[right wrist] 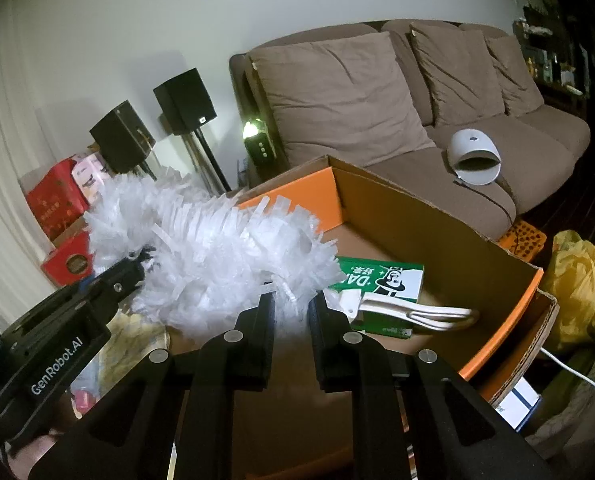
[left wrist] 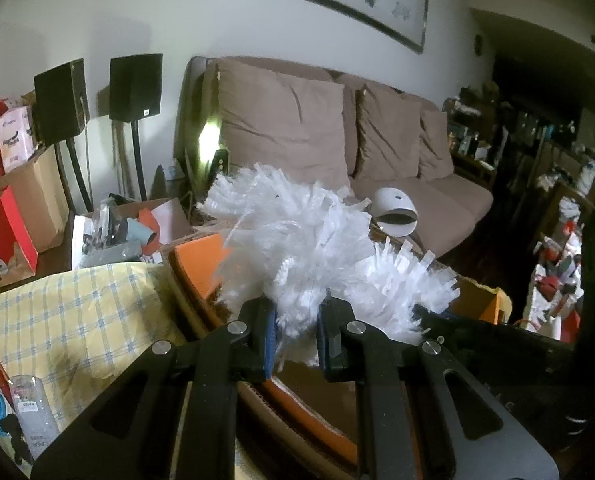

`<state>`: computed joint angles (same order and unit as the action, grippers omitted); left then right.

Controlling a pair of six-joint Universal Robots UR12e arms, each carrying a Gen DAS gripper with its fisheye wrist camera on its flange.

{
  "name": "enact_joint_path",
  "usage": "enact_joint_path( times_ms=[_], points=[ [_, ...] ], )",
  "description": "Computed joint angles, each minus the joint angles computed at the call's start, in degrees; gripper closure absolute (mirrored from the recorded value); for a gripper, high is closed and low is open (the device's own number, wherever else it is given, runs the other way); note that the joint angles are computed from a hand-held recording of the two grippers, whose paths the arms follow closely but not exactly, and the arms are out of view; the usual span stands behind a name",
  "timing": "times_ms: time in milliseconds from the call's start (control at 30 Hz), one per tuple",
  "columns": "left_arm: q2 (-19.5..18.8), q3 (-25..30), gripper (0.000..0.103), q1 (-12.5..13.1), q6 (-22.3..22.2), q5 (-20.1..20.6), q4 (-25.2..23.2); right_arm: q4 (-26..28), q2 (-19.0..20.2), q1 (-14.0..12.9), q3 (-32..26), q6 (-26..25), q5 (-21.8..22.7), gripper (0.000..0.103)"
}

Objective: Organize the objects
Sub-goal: 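Lower the feather duster with both grippers into the orange-lined box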

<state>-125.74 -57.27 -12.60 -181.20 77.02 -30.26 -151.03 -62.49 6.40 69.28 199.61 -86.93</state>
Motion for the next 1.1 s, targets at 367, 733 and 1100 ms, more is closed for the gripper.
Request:
enact_joint_path(
  times_ms=[367,733,1100],
  points=[
    [-1.67,4.0,0.088,-0.02,2.14,-1.44,-3.3,0.04,-0.03,0.06,-0.15,-0.71,-1.02,0.088],
    [-4.38,9.38,0.088,-0.87,5.26,0.37,-6.6,1.62,1.73,-0.69,-3.43,-1.06,-0.51,0.088],
    [-6.46,12.69,0.088,-1.19,5.01,0.91,-7.34,0.93,1.93,-1.33,-3.3,-0.51,0.98,0.088]
  ],
)
